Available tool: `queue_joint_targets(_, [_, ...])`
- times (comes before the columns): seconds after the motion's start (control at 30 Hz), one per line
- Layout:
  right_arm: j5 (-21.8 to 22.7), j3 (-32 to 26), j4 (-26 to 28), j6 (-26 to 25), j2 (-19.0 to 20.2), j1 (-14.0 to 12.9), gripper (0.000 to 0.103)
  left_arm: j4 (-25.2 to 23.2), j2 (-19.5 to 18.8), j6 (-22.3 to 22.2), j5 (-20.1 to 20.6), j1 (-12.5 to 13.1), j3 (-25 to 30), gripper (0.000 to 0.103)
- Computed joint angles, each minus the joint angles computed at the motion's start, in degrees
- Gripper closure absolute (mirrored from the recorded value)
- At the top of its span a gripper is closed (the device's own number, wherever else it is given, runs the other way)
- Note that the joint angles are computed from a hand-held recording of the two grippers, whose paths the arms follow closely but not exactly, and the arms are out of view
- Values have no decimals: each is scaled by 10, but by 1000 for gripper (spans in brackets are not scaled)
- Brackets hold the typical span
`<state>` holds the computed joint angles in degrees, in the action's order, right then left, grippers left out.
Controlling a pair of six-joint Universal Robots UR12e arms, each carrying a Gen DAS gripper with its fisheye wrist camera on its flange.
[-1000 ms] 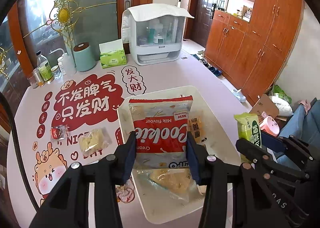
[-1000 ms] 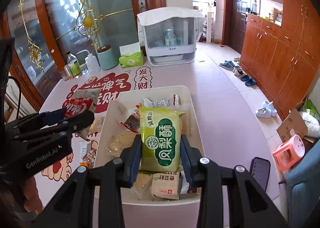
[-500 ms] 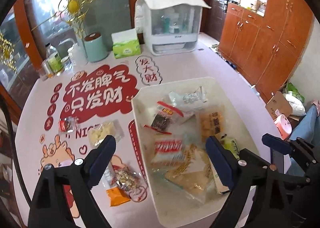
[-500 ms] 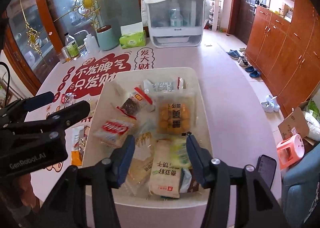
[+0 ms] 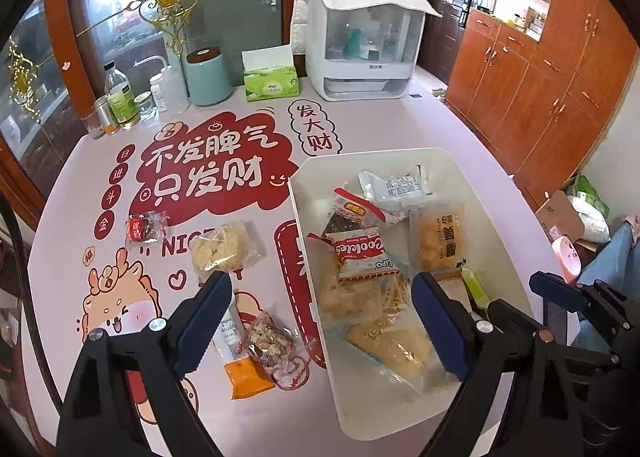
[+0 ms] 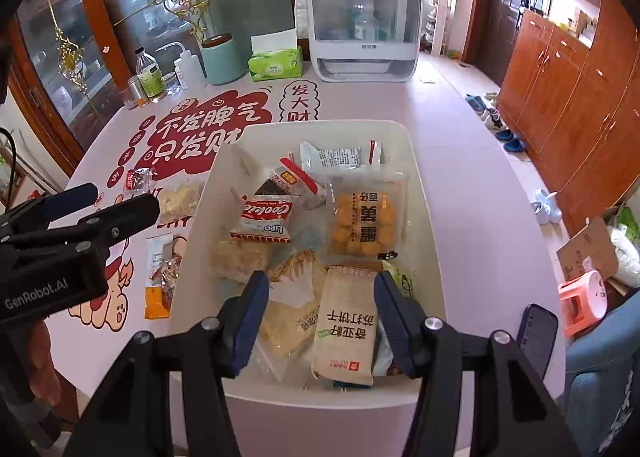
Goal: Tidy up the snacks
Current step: 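Move both tools back over the remaining snacks on the mat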
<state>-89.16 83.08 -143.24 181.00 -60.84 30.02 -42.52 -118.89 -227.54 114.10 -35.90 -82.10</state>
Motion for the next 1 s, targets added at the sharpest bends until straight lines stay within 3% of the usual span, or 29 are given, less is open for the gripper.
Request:
queue_joint_targets(0.27, [-6,3,-9,17,-7,10,48,38,17,57,12,-5,-21,12])
queue_joint_targets(0.5, [-7,-7,-13,36,-6,26,48,63,52,81,23,0,-60,12])
queue_joint_targets(0.77, [-15,-30,-36,50,4,52,48,89,121,94,113,9,-136,12])
queue_joint_targets(1.0, [-36,-73,-44,29,22,78,48,76,188,99,171,40,-193,12])
